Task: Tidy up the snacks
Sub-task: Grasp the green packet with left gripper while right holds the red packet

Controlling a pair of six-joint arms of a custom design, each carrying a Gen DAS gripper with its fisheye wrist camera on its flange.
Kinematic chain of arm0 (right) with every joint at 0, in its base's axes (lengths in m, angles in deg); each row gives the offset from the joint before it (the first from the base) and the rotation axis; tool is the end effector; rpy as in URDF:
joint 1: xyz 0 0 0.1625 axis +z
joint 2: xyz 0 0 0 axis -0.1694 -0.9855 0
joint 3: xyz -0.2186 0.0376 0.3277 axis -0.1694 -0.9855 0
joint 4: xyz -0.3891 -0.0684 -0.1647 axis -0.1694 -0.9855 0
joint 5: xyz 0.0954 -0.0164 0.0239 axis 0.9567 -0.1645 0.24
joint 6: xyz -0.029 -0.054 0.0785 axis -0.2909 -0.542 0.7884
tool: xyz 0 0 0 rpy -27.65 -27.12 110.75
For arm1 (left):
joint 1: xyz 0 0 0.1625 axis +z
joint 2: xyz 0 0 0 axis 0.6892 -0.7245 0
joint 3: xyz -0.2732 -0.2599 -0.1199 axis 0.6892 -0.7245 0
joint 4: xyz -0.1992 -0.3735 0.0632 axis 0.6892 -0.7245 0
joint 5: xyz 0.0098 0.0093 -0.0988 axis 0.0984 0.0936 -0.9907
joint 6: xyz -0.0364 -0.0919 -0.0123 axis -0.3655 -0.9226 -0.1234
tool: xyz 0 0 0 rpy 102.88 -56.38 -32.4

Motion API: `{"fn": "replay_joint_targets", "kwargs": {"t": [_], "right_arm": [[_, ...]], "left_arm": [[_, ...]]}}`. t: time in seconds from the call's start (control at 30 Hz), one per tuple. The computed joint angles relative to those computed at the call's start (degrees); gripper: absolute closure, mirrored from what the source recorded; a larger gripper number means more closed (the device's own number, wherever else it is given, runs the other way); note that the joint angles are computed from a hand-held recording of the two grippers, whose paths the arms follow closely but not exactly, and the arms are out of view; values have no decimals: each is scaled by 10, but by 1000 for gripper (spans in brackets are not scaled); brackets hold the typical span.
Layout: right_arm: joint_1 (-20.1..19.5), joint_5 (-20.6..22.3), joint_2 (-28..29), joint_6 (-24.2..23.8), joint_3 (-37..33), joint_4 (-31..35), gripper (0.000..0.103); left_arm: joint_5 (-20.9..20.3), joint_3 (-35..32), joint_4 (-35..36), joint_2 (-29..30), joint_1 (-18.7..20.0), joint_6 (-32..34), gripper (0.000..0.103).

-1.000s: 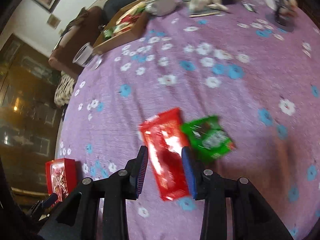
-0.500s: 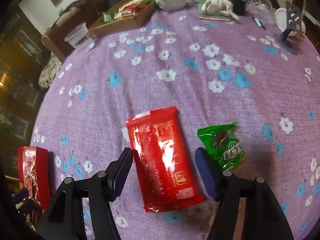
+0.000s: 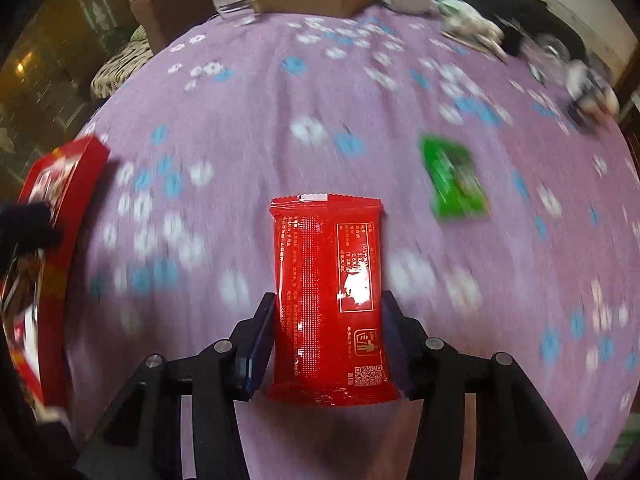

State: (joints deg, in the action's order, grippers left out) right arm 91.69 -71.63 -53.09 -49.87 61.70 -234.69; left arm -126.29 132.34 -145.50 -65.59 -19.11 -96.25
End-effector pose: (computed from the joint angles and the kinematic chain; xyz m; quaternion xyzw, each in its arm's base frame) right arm 0.0262 -0.3487 0.3030 0.0951 -0.9130 0.1506 0.3671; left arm -0.4231 -0.3922 -0.0027 0.2316 0.9270 -0.1062 0.2753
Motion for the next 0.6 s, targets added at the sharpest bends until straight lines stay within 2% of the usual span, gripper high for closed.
{"fn": "replay_joint_targets", "kwargs": {"t": [0.17,0.27,0.37,0.47,0.57,0.6], "right_arm": [[-80,22,-157,14,39,64,52],[-130,40,-224,10,46,91,52],[-152,56,-270,14,54,118,51],[-155,60,-287,5,61,123,51],[-157,62,-299,-9,65,131,50],[-160,68,-303,-11,63,136,50]], "left_arm": [[-29,-115,-18,111,10,104,50],[-52,-212,4,189,19,106,50],[-51,-309,38,263,20,79,50],[-44,-364,53,310,25,59,38],[-30,-395,66,341,25,66,37],[-25,-404,70,351,26,71,34]]}}
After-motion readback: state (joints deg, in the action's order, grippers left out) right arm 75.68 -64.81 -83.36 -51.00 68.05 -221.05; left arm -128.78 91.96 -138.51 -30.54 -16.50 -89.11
